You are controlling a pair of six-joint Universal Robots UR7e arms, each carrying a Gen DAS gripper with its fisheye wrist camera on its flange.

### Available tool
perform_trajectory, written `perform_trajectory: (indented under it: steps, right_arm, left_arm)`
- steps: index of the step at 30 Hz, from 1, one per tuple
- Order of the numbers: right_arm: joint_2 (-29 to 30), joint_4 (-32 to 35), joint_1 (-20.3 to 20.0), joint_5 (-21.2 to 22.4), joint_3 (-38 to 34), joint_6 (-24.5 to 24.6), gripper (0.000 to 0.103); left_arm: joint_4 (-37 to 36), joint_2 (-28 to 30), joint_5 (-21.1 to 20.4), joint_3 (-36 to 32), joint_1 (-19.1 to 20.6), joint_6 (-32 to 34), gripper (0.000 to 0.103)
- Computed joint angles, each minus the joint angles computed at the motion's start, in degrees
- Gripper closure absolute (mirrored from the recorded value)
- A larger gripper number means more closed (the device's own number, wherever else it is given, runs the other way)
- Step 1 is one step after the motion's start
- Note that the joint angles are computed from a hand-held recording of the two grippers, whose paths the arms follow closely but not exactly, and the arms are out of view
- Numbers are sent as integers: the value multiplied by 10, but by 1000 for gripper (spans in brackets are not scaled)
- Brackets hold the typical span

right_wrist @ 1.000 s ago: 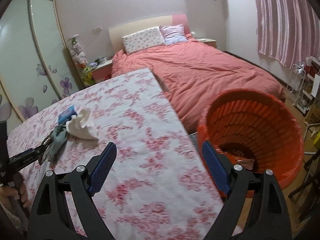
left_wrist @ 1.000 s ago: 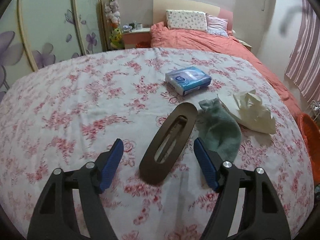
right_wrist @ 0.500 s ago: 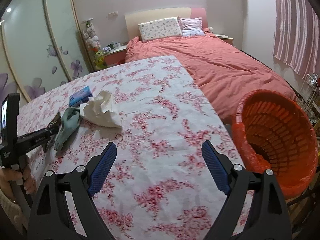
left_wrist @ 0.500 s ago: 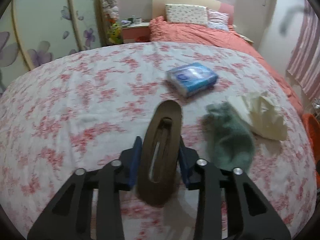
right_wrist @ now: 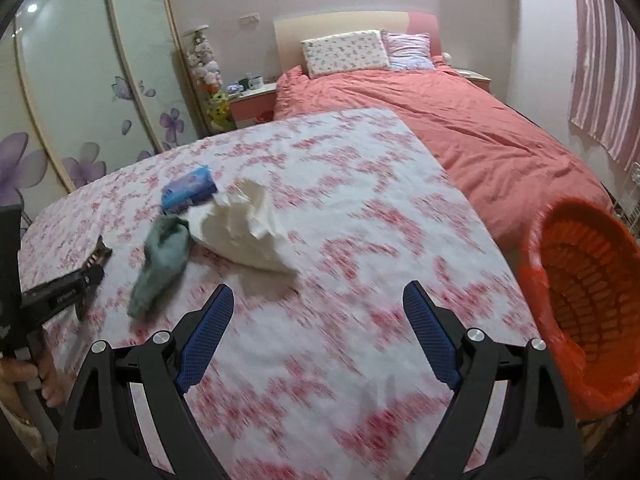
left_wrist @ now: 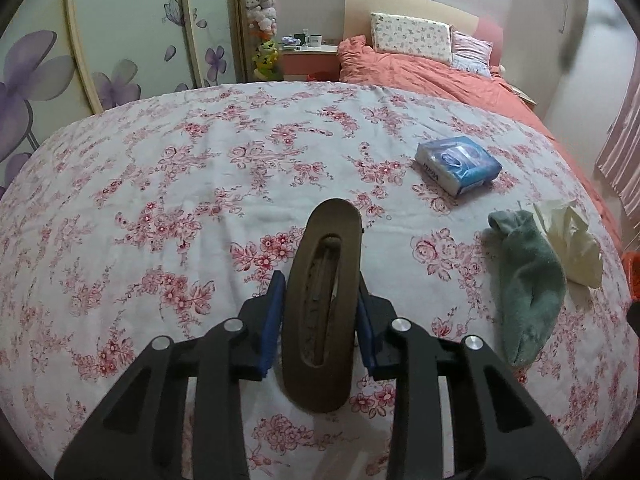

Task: Collect trash
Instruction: 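Grasp the brown hair clip with the left tool while the right tool grasps the white crumpled tissue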

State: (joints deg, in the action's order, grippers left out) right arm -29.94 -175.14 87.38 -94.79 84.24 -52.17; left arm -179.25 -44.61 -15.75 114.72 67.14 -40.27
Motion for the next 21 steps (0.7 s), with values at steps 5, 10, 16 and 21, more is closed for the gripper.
perform_trajectory:
  steps: [5,10,16,21]
  right_arm:
    - [41,20,18,-3,-48,10,17]
    - [80,72,33,-30,-108,46,17]
    - [98,68,37,-66,-122,38,57]
    - [83,30,28,-80,-100,33,60]
  left_arm:
    - [-10,0,-2,2,0,4,70]
    - [-3,-2,-1,3,0,0,69]
    - [3,-1,-1,1,0,-2,68]
    - [-7,2,-4,-1,1,7,66]
